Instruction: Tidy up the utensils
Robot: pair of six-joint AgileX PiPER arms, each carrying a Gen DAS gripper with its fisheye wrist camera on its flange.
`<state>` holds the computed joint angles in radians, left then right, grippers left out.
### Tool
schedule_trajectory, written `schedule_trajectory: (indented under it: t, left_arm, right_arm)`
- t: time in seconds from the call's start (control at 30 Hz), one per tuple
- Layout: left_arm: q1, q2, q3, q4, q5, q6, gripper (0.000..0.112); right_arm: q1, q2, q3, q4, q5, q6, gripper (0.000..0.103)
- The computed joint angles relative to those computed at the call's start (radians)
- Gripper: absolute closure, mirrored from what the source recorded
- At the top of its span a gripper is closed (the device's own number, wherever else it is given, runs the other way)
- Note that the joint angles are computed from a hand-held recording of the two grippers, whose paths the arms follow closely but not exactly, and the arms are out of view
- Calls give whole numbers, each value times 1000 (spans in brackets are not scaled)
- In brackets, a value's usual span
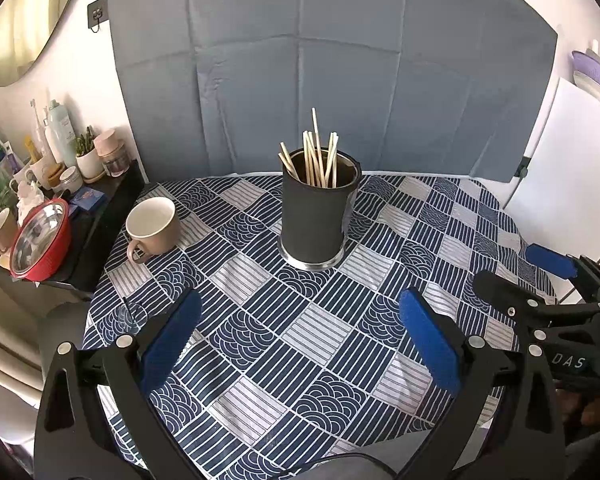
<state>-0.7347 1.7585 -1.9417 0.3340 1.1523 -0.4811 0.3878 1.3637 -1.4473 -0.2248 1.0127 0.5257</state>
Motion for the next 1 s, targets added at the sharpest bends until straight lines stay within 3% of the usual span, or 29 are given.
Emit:
schedule_trajectory:
  t: [1.0]
  left_arm:
    - [21,0,5,-36,4,2,15]
  right_arm:
    - [-10,10,-14,11,20,-3,8]
